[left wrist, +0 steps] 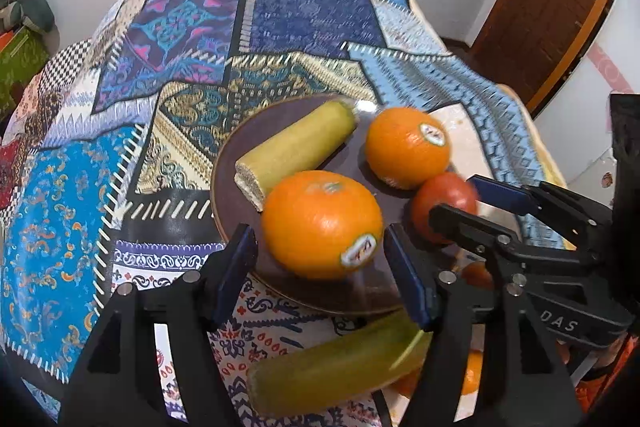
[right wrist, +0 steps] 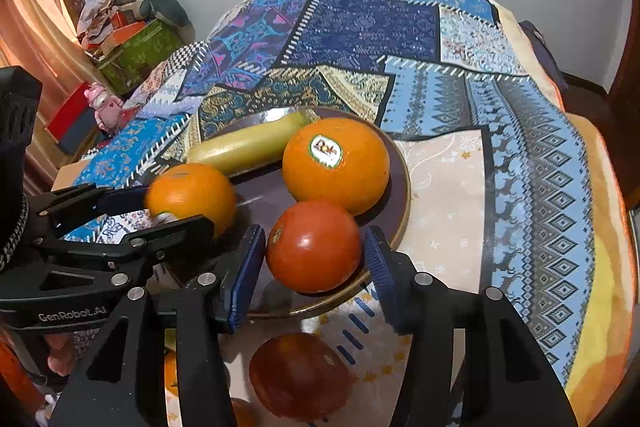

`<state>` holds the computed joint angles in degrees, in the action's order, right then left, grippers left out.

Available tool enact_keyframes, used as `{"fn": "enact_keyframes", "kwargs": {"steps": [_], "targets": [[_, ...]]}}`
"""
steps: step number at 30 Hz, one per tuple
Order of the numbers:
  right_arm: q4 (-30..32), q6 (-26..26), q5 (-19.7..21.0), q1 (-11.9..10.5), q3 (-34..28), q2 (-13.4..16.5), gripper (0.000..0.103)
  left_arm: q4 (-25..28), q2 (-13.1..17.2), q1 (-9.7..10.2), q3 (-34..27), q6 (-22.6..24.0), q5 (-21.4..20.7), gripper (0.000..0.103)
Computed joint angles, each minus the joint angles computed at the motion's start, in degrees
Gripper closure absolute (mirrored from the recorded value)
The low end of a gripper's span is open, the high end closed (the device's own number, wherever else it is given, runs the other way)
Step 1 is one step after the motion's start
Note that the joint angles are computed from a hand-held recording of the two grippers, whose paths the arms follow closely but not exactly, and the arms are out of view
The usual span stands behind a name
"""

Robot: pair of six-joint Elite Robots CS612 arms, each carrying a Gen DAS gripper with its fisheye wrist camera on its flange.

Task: Organize fruits
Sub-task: 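Place the small orange on the plate with the left tool while the right places the tomato, then move the left tool to the second yellow cylinder on the quilt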

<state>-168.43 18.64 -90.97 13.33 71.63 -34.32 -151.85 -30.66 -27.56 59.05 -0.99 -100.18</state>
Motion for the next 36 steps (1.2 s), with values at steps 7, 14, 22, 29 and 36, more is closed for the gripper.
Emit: {"fn": "enact_keyframes", "kwargs": {"steps": [7, 14, 22, 29, 36], "targets": [[-4.14, -0.27, -1.46, 0.38, 2.80, -1.88, 0.045, -5.86, -3.26, 0.07, 5.13, 2.12, 1.10, 0.022], [-6.01, -2.44, -3.45, 1.39, 6.03, -3.75, 0.040, -5.95, -5.69, 0.85, 9.63, 5.12, 1.03, 0.016], [-2.42, -4.33, -5.91, 2.22, 6.00, -3.40, 0.040, -6.82, -6.81, 2.00, 13.37, 2.43, 2.93, 0.016], [-0.19, -4.34, -6.55, 2.33, 4.79, -2.58, 0.040, -4.60, -6.29, 3.29, 12.99, -1.34, 4.37, 0.016], [1.45, -4.37, -6.25, 2.53, 3.67, -1.91, 0.040, -4.91, -5.96, 2.97, 13.02, -1.03, 5.42, 0.017]]}}
